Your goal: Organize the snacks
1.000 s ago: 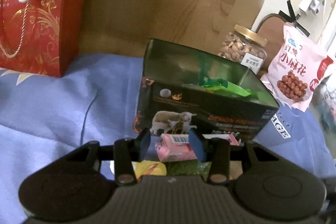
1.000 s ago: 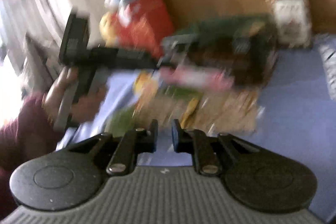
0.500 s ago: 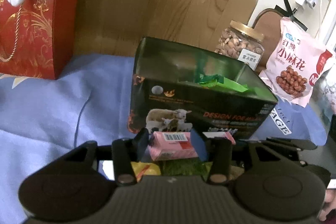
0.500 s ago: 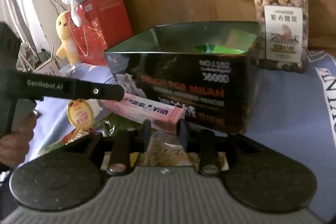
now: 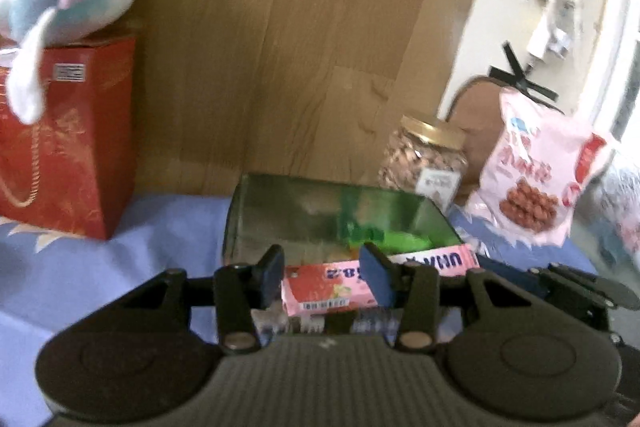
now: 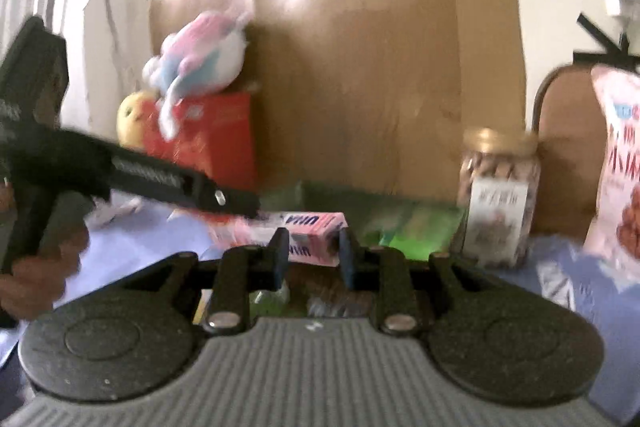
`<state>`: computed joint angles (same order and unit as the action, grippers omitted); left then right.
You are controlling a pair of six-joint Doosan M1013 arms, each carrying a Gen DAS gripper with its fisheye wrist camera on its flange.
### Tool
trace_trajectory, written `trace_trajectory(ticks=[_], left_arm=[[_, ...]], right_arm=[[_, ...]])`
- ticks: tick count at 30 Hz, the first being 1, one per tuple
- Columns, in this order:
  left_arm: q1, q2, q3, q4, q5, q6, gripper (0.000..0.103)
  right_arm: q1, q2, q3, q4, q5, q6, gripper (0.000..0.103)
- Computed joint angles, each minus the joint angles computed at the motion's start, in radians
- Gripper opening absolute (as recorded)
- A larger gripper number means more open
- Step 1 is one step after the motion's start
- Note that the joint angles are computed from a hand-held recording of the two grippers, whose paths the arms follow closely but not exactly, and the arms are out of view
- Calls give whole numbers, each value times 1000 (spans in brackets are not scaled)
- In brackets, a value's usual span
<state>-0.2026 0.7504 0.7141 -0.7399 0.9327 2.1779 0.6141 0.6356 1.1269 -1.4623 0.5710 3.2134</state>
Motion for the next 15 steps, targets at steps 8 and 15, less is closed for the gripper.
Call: trace_trajectory(ticks=[8, 15], left_arm=[[-24, 138, -234, 64, 114, -149, 28], [13, 28, -49, 19, 46, -22, 39]], right_arm=[[-27, 77, -124, 39, -14, -91, 27], [-44, -4, 9, -38, -183, 177, 29]])
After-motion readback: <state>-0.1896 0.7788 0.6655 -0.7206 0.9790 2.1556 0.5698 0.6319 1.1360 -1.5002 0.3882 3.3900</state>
